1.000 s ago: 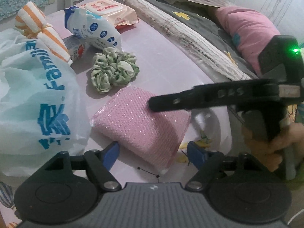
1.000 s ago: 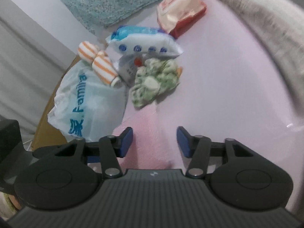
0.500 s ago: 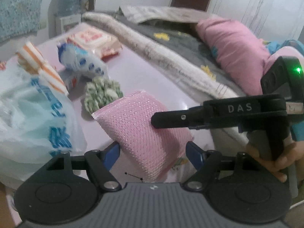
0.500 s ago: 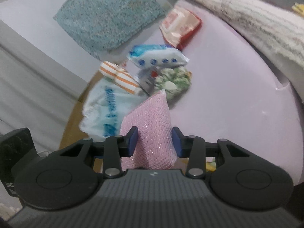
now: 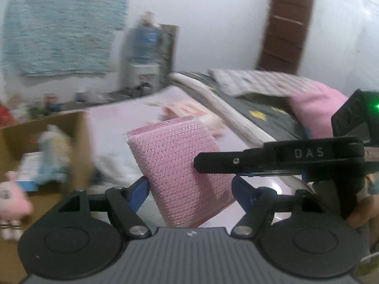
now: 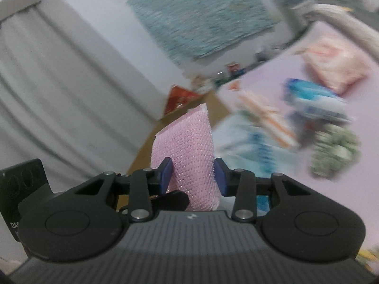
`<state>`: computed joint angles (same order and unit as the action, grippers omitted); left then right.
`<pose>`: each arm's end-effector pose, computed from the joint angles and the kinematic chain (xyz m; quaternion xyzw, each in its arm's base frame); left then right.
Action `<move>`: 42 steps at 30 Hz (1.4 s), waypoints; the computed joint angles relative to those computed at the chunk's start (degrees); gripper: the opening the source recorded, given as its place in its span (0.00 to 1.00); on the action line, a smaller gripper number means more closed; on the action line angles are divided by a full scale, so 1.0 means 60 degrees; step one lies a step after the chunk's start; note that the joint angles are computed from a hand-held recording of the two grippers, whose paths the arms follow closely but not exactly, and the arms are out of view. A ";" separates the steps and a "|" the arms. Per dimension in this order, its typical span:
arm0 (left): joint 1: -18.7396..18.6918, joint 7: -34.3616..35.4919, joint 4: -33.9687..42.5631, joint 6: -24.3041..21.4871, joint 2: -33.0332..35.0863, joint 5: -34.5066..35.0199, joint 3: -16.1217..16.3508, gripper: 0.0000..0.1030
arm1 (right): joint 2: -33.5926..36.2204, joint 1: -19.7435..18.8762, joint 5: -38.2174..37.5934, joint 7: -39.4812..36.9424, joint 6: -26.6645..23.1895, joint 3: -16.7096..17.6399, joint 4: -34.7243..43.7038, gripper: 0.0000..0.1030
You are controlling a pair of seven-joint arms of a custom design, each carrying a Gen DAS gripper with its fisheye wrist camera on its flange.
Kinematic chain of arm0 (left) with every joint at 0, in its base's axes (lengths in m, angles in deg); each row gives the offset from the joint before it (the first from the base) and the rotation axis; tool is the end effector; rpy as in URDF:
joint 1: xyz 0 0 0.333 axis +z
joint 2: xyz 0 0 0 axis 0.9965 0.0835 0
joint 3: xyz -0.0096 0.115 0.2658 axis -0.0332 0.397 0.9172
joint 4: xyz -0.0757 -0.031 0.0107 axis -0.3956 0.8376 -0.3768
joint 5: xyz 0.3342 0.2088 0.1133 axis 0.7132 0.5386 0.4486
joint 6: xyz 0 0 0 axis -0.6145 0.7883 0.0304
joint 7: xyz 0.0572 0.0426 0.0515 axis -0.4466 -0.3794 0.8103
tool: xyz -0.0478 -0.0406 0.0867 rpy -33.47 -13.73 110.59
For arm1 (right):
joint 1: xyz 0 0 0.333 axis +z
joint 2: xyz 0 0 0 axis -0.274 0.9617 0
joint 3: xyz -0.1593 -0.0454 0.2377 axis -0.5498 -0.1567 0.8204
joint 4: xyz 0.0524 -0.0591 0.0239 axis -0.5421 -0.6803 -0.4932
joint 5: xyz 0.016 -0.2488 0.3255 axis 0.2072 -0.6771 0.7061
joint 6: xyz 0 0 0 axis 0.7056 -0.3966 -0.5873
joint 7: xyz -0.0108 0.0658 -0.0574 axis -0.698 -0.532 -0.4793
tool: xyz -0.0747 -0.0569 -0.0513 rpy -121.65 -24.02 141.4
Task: Organize soft objects
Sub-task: 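Carry the pink sponge pad over the cardboard box with the right tool, then lower the sponge pad into the box and open the right tool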
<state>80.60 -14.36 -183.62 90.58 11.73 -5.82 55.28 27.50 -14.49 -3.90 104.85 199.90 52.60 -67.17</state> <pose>0.5053 -0.2223 0.5067 -0.6005 0.6634 -0.3701 0.2497 0.5556 -0.0021 0.4709 -0.6677 0.4914 0.1035 0.5495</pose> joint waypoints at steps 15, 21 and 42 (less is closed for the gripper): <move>0.0247 0.3559 -0.0020 -0.2361 -0.0484 -0.4062 0.2741 0.74 | 0.3517 0.1763 -0.3179 0.4040 0.0240 0.2127 0.4900 0.37; 0.0356 0.5961 0.0711 -0.3415 0.0393 -0.6790 0.3305 0.74 | 0.4234 0.2194 -0.5308 0.5502 0.0761 0.2436 0.5875 0.39; 0.1845 0.6596 0.2054 -0.4163 0.2249 -0.6911 0.2113 0.73 | 0.5763 0.2634 -0.8136 0.7155 0.1723 0.2845 0.7235 0.55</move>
